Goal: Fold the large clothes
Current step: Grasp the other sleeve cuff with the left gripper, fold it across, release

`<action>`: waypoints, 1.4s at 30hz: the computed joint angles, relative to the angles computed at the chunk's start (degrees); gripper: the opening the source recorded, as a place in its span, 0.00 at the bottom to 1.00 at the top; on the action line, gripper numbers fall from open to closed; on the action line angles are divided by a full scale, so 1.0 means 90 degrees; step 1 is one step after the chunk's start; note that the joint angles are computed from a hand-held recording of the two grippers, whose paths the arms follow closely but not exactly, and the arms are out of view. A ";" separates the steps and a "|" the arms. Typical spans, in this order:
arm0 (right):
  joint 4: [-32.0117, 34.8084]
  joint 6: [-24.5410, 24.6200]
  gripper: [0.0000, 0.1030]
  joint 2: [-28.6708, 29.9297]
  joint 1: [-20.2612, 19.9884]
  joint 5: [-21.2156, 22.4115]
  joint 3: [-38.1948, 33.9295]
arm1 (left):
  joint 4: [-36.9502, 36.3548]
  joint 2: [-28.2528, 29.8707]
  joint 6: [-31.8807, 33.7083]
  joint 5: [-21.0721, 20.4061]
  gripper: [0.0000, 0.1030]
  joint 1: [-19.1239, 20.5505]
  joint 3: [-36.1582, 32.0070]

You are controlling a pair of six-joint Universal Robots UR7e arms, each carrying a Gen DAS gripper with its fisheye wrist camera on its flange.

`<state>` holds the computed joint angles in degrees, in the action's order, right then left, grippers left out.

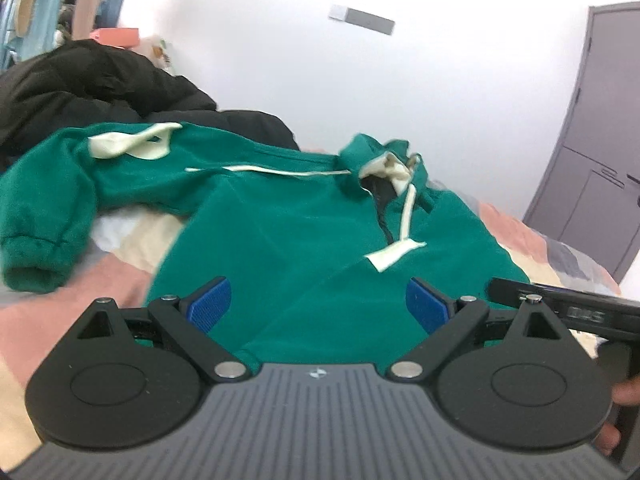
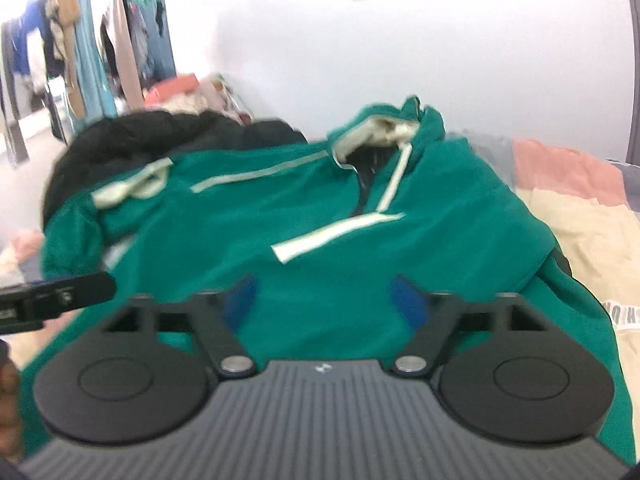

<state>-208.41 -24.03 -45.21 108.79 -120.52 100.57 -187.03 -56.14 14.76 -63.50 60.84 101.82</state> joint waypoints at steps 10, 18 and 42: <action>-0.0273 0.0495 0.83 -0.0070 0.0217 -0.0517 0.0383 | -0.0368 0.0431 0.0898 0.1513 0.94 0.0140 -0.0839; 0.0047 0.0947 0.83 -0.0182 -0.0019 -0.0165 0.0437 | -0.1325 0.1790 0.3999 0.2601 0.94 0.0584 -0.2821; 0.1281 0.1978 0.83 -0.0383 -0.0538 0.0423 0.0165 | -0.0206 0.1689 0.3547 0.3564 0.42 0.0732 -0.4370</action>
